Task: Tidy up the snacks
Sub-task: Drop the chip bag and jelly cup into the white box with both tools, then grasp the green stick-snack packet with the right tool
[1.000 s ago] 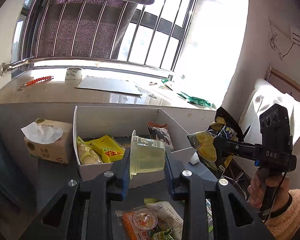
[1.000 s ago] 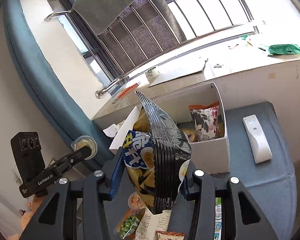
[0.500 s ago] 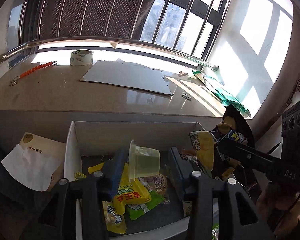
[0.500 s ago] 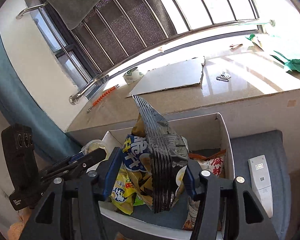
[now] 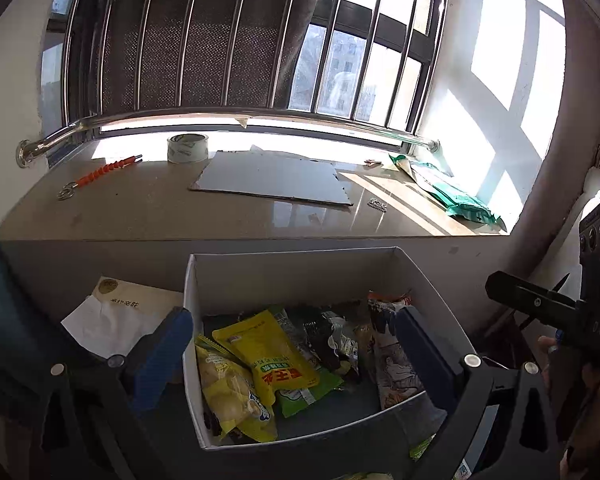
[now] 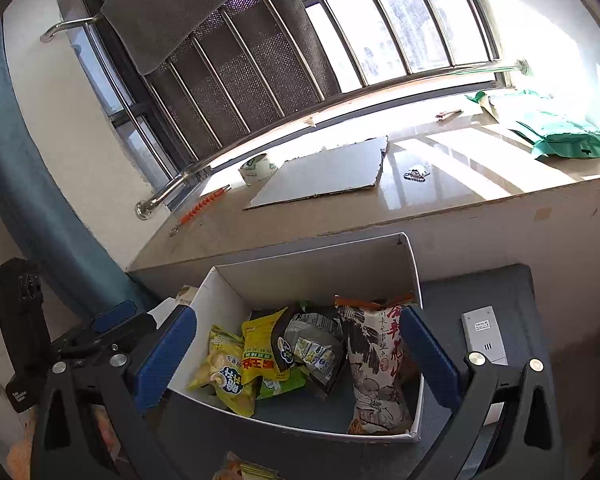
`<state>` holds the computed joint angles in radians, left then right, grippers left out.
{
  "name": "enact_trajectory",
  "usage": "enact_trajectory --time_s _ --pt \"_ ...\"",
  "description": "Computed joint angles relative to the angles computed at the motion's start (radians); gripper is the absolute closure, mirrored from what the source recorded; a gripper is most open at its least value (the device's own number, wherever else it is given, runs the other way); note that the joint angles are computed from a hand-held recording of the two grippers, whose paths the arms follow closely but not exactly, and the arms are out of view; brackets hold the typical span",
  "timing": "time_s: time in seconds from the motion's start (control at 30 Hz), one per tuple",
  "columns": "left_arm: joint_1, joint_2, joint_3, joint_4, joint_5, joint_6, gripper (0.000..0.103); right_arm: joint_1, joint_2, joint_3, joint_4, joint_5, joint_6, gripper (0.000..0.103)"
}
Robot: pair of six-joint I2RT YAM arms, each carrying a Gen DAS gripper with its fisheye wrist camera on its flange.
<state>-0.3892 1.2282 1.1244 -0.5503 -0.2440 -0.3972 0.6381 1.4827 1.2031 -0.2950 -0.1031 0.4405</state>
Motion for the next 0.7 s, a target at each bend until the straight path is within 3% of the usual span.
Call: enact_trajectory --time_s 0.2,0.37,0.47,0.53,0.7 --pt "-0.225 -0.245 -0.132 -0.1 -0.243 -0.005 0.0 0.112 -0.254 -0.2 -0.021 0.103 -0.035 0.0" --pt "-0.563 -0.393 -0.227 -0.259 -0.492 -0.223 0.0 0.292 -0.524 -0.413 -0.06 0.293 -0.021 0.0" --pt "-0.853 -0.394 -0.251 -0.47 -0.657 -0.54 0.0 0.442 -0.669 -0.513 -0.13 0.442 0.035 0.0" --pt "-1.028 -0.33 -0.23 -0.653 -0.733 -0.832 0.0 0.569 -0.746 -0.563 -0.205 0.58 0.1 0.0" --pt "-1.385 -0.143 -0.201 -1.01 -0.795 -1.522 0.0 0.937 -0.829 -0.629 -0.459 0.9 0.476 0.0"
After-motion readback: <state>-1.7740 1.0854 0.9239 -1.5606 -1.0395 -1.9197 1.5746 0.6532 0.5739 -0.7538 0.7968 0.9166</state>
